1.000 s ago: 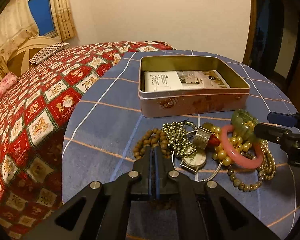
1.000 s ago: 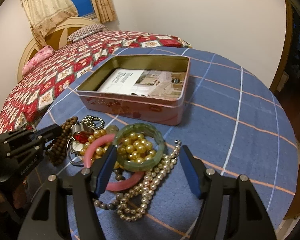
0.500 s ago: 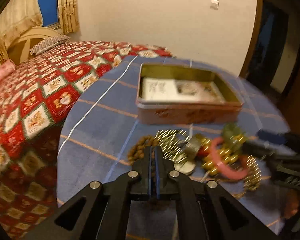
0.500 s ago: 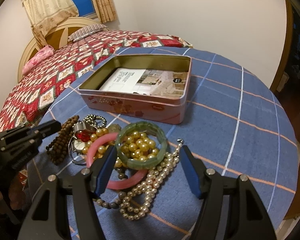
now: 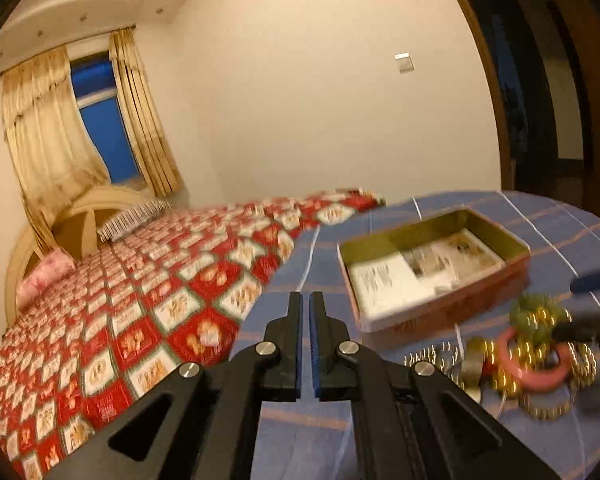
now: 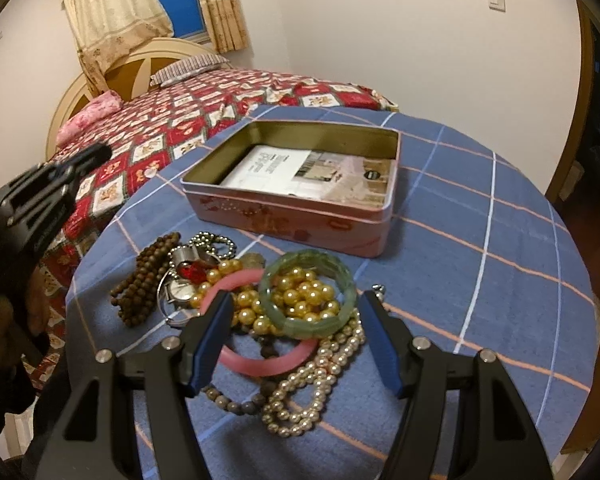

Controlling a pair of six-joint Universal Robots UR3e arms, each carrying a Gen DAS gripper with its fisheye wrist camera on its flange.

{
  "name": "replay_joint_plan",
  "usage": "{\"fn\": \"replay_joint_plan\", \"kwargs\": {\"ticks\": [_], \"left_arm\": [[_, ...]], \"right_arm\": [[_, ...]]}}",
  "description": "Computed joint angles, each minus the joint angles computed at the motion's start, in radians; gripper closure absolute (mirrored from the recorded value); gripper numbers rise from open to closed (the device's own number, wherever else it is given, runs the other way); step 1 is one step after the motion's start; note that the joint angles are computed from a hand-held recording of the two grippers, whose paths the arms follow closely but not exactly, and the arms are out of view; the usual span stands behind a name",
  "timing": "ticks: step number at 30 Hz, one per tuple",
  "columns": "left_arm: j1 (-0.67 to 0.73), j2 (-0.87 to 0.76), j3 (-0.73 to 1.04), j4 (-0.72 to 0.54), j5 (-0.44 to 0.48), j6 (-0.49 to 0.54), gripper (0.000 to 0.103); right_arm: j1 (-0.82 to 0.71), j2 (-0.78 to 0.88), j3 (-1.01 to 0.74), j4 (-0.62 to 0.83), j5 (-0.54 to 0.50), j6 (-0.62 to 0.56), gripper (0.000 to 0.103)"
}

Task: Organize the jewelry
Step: 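Move the left tool toward the brown wooden bead bracelet, then close the left tool on the brown wooden bead bracelet and lift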

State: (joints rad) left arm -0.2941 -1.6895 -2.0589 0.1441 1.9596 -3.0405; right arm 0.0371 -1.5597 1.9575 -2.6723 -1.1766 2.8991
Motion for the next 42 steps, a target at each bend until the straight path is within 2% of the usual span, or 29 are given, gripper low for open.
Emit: {"fn": "replay_joint_plan", "kwargs": {"ticks": [3,7,10,13,17,19,21,23,24,25,34,36,38,39,42], "left_arm": [[0.087,0.167,-0.1,-0.173,-0.143,-0.168,0.101],[0.035,0.152,-0.092,-0.268,-0.082,-0.274,0.101],[0.009,0.097,-0.056,-0.33,-0.143,-0.301,0.101],[-0.056,0.034,-0.013,-0.338,-0.103,-0.298,0.101],[-0.037,0.037,-0.008,-0.344,-0.175,-0.321,0.101],[0.0,0.065,-0.034,-0.329,-0.25,-0.323,0.1],[-0.001,0.063,-0.022,-0.353,-0.239,-0.338,0.09],[0.004,0.072,-0.023,-0.362,-0.239,-0.345,0.039],[0.005,0.076,-0.035,-0.342,-0.245,-0.351,0.032],[0.004,0.081,-0.047,-0.315,-0.249,-0.352,0.031],[-0.008,0.005,0.045,-0.438,-0.174,-0.354,0.033],[0.008,0.014,0.022,-0.413,-0.208,-0.342,0.044],[0.029,0.024,0.006,-0.402,-0.257,-0.319,0.073],[0.038,0.032,-0.004,-0.394,-0.284,-0.313,0.076],[0.034,0.041,-0.014,-0.372,-0.291,-0.297,0.085]], "right_arm": [[-0.006,-0.002,0.008,-0.005,0.008,0.005,0.029],[0.002,-0.001,0.02,0.0,-0.002,0.001,0.029],[0.008,-0.004,0.027,0.003,-0.011,-0.001,0.029],[0.005,-0.014,0.044,-0.016,-0.014,0.008,0.029],[0.013,0.004,0.037,-0.016,-0.023,0.01,0.029],[0.017,0.005,0.044,-0.022,-0.027,0.008,0.029],[0.019,0.001,0.053,-0.028,-0.027,0.01,0.029],[0.017,0.004,0.052,-0.03,-0.025,0.012,0.029],[0.016,0.005,0.052,-0.03,-0.024,0.014,0.029],[0.014,0.007,0.051,-0.03,-0.021,0.014,0.029],[0.001,-0.002,0.063,-0.037,-0.015,0.021,0.029],[-0.002,-0.001,0.06,-0.033,-0.013,0.02,0.029],[-0.001,0.001,0.057,-0.032,-0.018,0.021,0.029],[0.001,0.001,0.057,-0.032,-0.021,0.022,0.029],[0.004,0.006,0.051,-0.027,-0.028,0.022,0.029]]}}
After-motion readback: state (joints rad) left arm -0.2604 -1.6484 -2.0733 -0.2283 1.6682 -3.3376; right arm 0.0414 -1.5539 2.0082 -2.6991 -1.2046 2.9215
